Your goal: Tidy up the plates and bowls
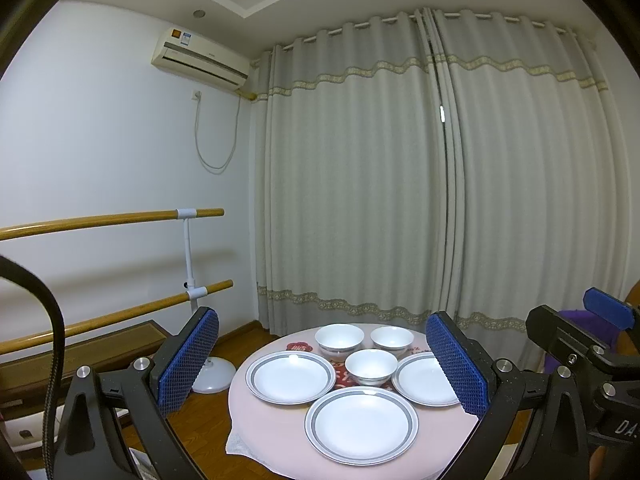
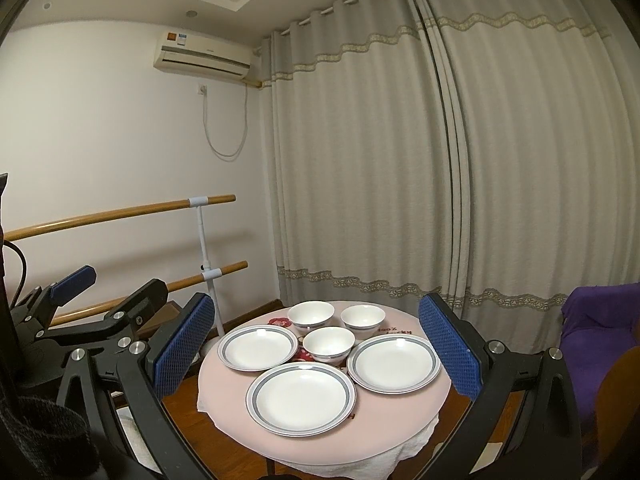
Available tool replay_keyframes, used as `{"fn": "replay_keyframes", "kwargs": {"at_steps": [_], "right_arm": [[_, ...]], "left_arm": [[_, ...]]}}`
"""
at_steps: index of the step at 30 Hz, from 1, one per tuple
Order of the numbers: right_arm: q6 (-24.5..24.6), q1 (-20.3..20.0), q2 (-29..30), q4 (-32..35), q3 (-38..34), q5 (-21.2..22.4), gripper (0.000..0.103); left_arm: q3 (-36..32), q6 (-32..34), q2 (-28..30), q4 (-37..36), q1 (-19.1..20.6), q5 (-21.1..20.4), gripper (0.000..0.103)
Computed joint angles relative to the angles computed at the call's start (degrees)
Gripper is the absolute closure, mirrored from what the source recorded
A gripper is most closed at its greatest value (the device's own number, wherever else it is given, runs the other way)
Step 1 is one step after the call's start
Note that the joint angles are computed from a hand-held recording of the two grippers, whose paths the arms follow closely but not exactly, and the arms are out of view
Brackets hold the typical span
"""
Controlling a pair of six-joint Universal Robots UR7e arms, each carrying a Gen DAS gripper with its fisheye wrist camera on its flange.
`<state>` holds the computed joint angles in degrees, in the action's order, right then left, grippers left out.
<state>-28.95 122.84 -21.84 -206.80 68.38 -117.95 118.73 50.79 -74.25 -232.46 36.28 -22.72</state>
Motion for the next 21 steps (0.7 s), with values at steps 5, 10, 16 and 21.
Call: {"fn": "replay_keyframes", "kwargs": {"at_steps": [5, 10, 16, 21], "right_arm": [[-0.03, 0.01, 0.01, -0.09, -0.01, 0.05, 0.000], [0.11, 0.02, 0.15, 0.07, -0.25, -0.01, 0.000], [0.16, 0.08, 0.21, 0.20, -0.39, -0.05, 0.000], [0.19, 0.11, 0.24, 0.23, -0.46, -0.06, 0.000]], "left_arm": [[-0.03, 0.07, 0.02, -0.12, -0.01, 0.00, 0.001], [-0.03, 0.01, -0.02, -0.01, 0.00, 0.00, 0.001], [-0.16, 0.05, 0.05, -0.01, 0.08, -0.13, 0.001], [-0.16, 0.26, 0.10, -0.25, 0.05, -0.11, 0.001]]}}
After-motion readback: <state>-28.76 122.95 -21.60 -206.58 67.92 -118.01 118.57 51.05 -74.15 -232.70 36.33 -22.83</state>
